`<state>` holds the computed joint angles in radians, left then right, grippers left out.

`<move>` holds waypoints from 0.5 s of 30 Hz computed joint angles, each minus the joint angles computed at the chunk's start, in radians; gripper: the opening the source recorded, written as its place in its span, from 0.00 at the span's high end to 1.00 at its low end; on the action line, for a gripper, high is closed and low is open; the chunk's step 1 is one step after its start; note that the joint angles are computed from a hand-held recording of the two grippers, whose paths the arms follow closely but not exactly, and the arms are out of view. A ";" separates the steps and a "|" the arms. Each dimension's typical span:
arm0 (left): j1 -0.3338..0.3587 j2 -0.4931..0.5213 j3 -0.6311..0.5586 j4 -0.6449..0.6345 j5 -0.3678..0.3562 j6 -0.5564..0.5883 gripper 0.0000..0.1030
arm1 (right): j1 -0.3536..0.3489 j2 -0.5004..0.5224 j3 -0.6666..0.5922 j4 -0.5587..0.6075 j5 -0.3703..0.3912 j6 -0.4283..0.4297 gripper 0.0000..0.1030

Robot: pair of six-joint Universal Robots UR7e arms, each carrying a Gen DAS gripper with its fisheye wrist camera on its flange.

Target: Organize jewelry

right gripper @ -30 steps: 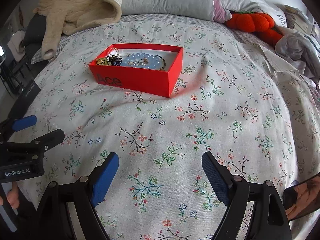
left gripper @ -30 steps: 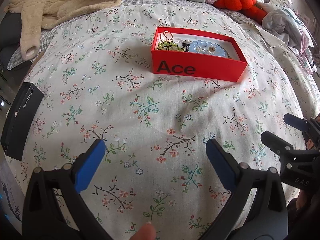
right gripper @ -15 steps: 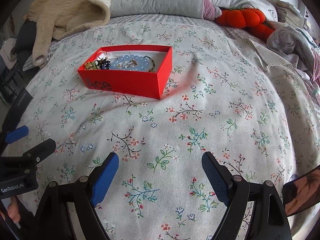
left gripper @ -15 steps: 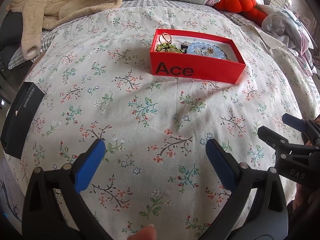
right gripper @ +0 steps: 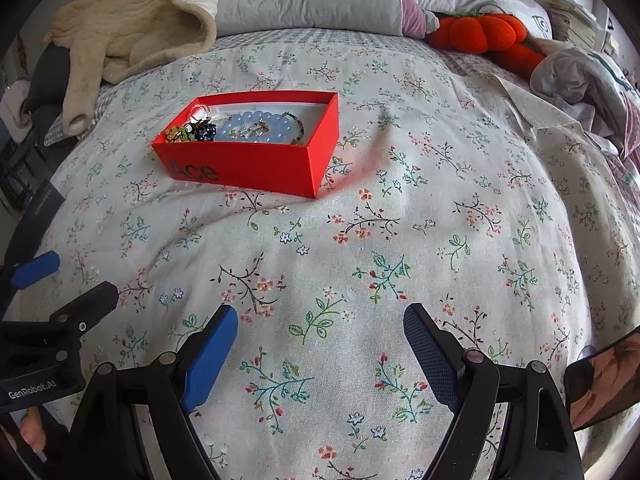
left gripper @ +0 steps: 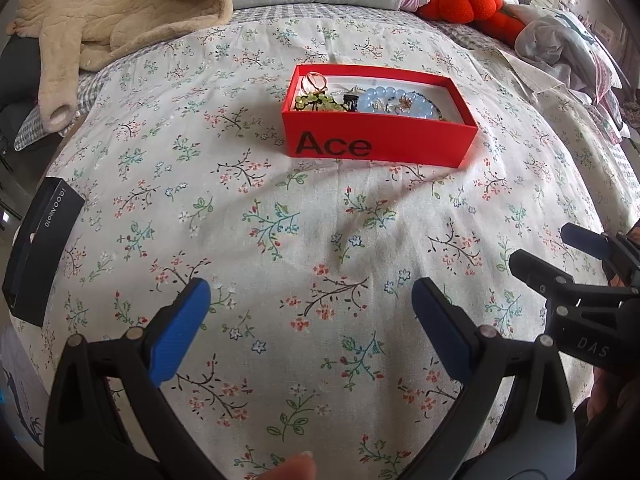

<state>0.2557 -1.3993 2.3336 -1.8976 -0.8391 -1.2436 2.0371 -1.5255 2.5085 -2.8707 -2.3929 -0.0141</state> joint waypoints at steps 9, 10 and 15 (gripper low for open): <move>-0.003 0.016 -0.004 -0.011 -0.002 0.011 0.03 | -0.001 -0.005 -0.001 0.002 0.000 -0.002 0.16; -0.004 0.017 -0.004 -0.009 -0.002 0.008 0.03 | -0.001 -0.005 -0.001 0.002 0.000 -0.002 0.16; -0.005 0.017 -0.004 -0.007 0.000 0.006 0.03 | -0.001 -0.010 -0.002 0.006 -0.001 0.001 0.16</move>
<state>0.2502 -1.3821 2.3299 -1.9045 -0.8390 -1.2380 2.0365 -1.5357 2.5063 -2.8646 -2.3940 -0.0129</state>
